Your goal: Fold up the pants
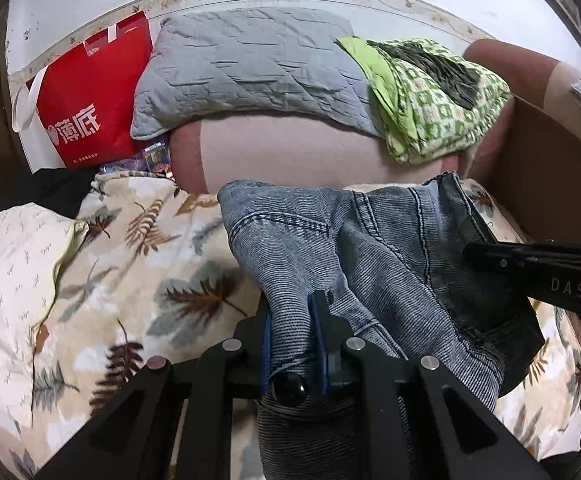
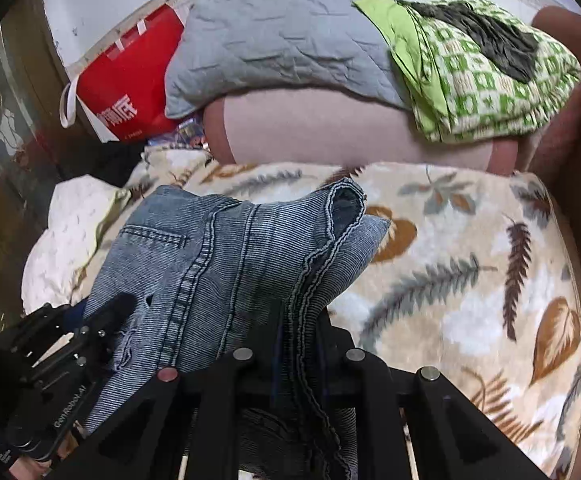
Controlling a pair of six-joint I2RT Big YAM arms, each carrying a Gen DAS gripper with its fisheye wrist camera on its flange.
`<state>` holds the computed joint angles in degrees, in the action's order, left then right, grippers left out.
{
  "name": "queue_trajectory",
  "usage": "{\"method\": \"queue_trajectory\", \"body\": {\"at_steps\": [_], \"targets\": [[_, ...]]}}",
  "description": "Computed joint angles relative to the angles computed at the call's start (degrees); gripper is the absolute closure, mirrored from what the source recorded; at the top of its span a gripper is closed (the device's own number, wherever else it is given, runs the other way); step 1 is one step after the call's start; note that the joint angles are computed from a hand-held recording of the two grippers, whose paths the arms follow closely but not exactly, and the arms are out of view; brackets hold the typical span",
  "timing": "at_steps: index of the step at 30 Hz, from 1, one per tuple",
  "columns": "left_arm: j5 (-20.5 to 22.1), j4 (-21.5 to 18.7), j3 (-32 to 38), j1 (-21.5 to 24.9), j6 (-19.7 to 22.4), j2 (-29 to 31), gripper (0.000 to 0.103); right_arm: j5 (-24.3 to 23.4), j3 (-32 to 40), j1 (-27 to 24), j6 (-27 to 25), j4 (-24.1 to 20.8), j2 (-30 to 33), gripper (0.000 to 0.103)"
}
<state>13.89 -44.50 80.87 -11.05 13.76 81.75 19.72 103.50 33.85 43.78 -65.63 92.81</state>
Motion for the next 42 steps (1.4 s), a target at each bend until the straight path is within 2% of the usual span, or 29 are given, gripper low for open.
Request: {"method": "queue_trajectory", "body": {"at_steps": [5,14,16,23,32,35,38,39,40,42], "targets": [[-1.08,0.60,2.33,0.23,-0.25,4.37,0.084,-3.33,0.57,-2.08,-0.72,2.67,3.20,0.088],[-4.71,1.51,0.76,-0.57,-0.01,11.72,0.084,-9.75,-5.52,-4.25,0.98,8.27,8.24,0.088],[-5.11,2.77,-0.24,-0.63,0.04,11.48,0.084,-9.36,-6.35,-4.22,0.87,8.78,8.31,0.088],[-2.25,2.29,1.22,-0.49,-0.51,9.53,0.084,-6.21,-4.52,-4.10,-1.12,7.25,6.67,0.088],[-1.45,3.29,1.36,-0.94,-0.26,8.35,0.084,-3.94,-5.14,-3.78,-0.97,6.88,4.17,0.088],[-1.76,3.73,0.33,-0.97,-0.49,9.48,0.083,-4.97,-7.42,-3.92,0.26,8.29,4.25,0.088],[-6.37,2.28,-0.10,-1.67,0.59,12.19,0.081,-7.50,-9.33,-4.34,1.29,7.59,6.27,0.088],[-7.92,3.36,-1.08,-1.66,1.12,12.26,0.078,-7.43,-9.71,-4.35,1.58,6.80,6.87,0.087],[-6.83,4.37,-2.00,-1.15,1.56,11.79,0.076,-7.76,-10.71,-4.45,2.06,6.82,7.00,0.084],[-4.44,2.85,-1.81,-0.06,1.23,10.82,0.075,-8.28,-12.45,-4.59,2.72,8.08,5.90,0.083]]}}
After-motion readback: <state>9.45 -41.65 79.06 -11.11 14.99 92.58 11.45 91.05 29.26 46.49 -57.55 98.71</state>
